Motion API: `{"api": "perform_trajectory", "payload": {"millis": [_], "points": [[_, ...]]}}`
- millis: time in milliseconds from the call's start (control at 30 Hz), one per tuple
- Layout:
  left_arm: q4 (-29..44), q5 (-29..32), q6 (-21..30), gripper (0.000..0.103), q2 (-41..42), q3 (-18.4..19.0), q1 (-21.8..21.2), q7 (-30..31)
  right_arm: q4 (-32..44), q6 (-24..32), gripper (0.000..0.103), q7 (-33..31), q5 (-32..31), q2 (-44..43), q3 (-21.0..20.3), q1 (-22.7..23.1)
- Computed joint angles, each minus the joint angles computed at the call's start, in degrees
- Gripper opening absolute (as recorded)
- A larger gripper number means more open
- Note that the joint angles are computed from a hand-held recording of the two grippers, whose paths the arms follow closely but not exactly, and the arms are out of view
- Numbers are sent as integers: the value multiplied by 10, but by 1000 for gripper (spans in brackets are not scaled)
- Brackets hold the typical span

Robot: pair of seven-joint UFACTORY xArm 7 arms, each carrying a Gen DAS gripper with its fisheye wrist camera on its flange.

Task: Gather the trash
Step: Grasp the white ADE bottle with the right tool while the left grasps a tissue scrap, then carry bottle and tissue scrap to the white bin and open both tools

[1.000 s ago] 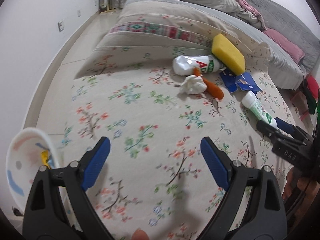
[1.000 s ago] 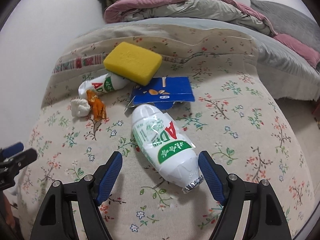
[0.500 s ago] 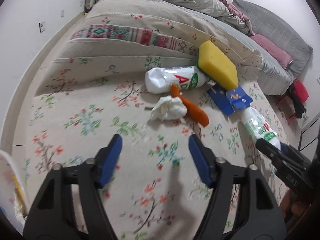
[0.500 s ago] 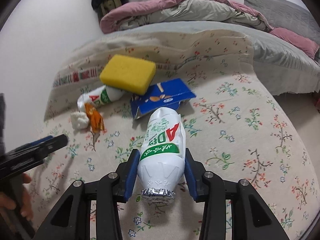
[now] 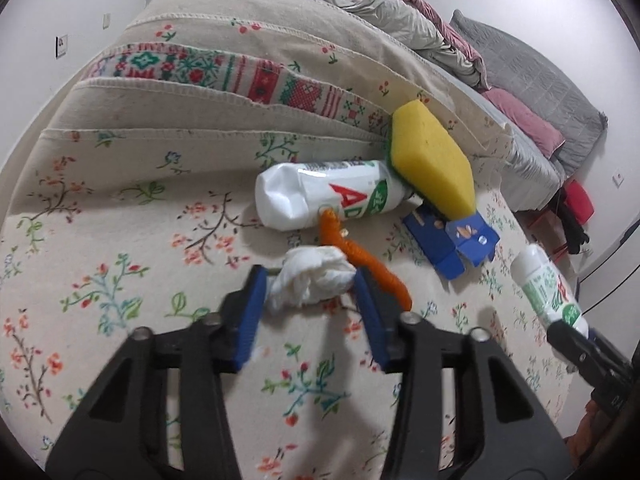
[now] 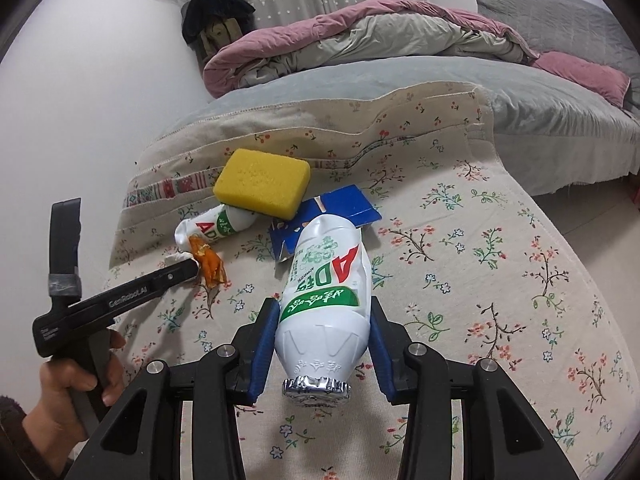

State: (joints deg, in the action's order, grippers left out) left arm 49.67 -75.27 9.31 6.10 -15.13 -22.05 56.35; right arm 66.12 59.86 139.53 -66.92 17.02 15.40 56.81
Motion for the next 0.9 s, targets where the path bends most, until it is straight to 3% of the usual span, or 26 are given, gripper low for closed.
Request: {"api": "perform_trajectory", "payload": {"millis": [200, 433, 900], "points": [[-6, 16, 9, 21, -6, 2, 3, -27, -4, -7, 43, 19, 1, 1, -1, -1], [-59, 44, 0, 21, -53, 10, -9, -42, 4, 5, 43, 18, -5, 2, 1, 5], [-180, 95, -4, 20, -180, 75, -52, -128, 68, 15, 43, -45, -5, 39, -9, 33]]}}
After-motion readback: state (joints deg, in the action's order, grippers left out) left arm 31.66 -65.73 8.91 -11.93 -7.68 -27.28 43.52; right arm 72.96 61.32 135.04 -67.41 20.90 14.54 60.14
